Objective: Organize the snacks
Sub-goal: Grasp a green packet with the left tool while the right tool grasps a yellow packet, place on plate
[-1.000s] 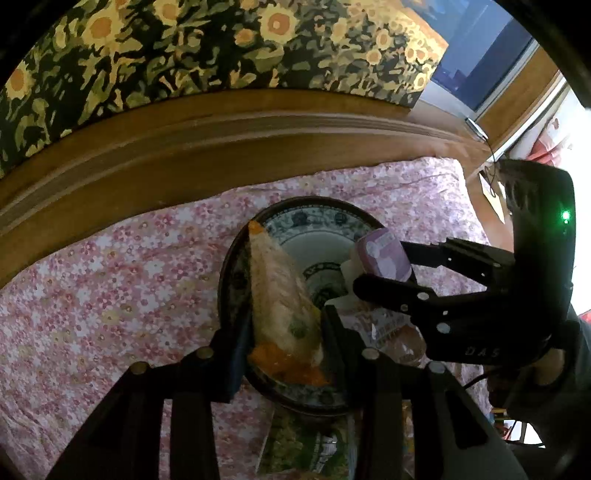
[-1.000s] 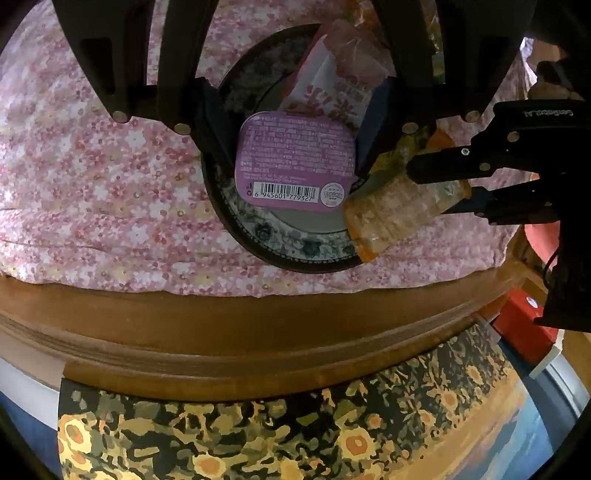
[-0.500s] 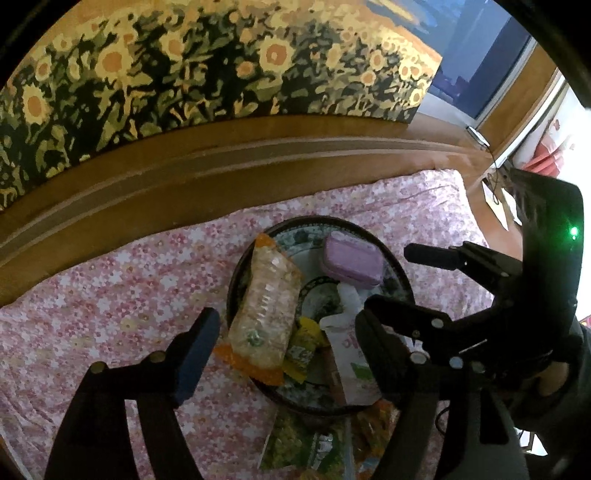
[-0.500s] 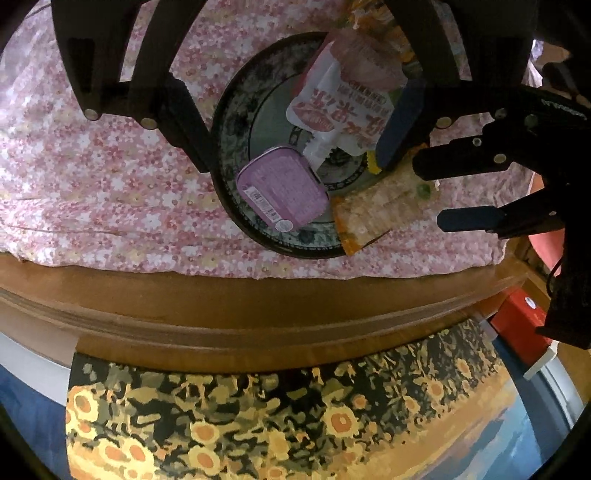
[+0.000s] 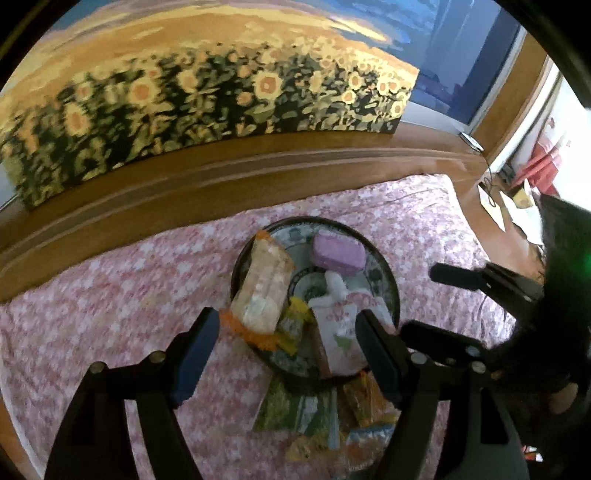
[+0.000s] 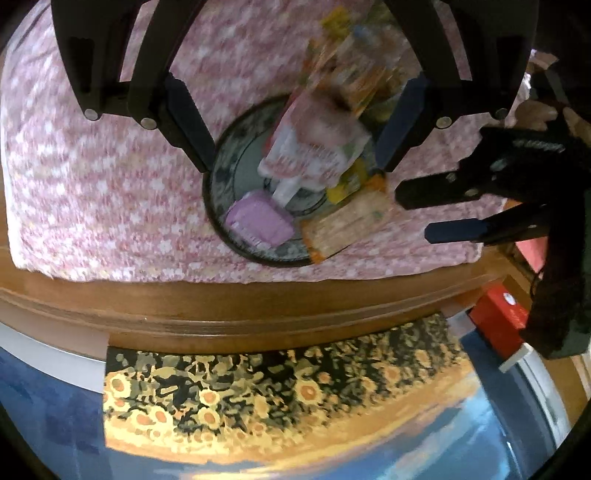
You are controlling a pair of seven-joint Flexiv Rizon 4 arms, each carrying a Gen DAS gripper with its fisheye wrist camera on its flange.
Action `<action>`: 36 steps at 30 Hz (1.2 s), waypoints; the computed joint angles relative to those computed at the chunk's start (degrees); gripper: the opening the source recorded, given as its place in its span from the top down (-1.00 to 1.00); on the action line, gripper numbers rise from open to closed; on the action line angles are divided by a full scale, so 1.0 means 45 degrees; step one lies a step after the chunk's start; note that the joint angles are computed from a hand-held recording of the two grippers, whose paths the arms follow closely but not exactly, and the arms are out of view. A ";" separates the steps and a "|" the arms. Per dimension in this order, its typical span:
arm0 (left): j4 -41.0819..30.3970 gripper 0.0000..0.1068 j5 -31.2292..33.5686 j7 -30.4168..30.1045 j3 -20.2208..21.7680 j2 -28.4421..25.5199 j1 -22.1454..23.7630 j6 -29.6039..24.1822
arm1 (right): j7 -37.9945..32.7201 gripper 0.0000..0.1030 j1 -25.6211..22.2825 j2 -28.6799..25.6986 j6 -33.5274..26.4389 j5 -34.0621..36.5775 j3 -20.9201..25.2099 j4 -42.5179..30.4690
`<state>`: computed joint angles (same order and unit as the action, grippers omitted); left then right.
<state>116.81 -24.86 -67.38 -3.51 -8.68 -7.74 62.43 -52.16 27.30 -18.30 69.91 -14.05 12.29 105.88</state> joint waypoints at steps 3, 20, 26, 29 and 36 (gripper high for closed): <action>0.0642 -0.49 0.0575 -0.0825 0.0309 0.0500 -0.0083 0.0007 | 0.0728 -0.75 0.0234 0.0623 0.0704 -0.0009 0.0078 0.0955; 0.1998 -0.49 -0.0768 0.0057 0.0009 0.0281 -0.0248 -0.0520 | -0.0602 -0.32 -0.0505 -0.0336 0.1348 0.2783 0.1569 0.0938; 0.1988 0.08 -0.1936 0.1308 -0.0169 0.0288 -0.0024 -0.0840 | -0.1841 0.34 -0.0989 -0.0443 0.1178 0.4333 0.2378 0.0448; 0.2200 0.13 -0.2022 0.1497 0.0002 0.0743 -0.0096 -0.0845 | -0.1547 0.35 -0.0650 0.0084 0.1325 0.4400 0.2083 0.0765; 0.2239 0.13 -0.2496 0.1691 0.0281 0.1575 -0.0262 -0.0711 | -0.1285 0.38 -0.0415 0.0635 0.1748 0.4289 0.1617 0.0856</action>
<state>126.89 -36.09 -59.77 -2.25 -1.59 -8.92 59.23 -57.94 25.43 -15.44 77.77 5.25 19.57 109.73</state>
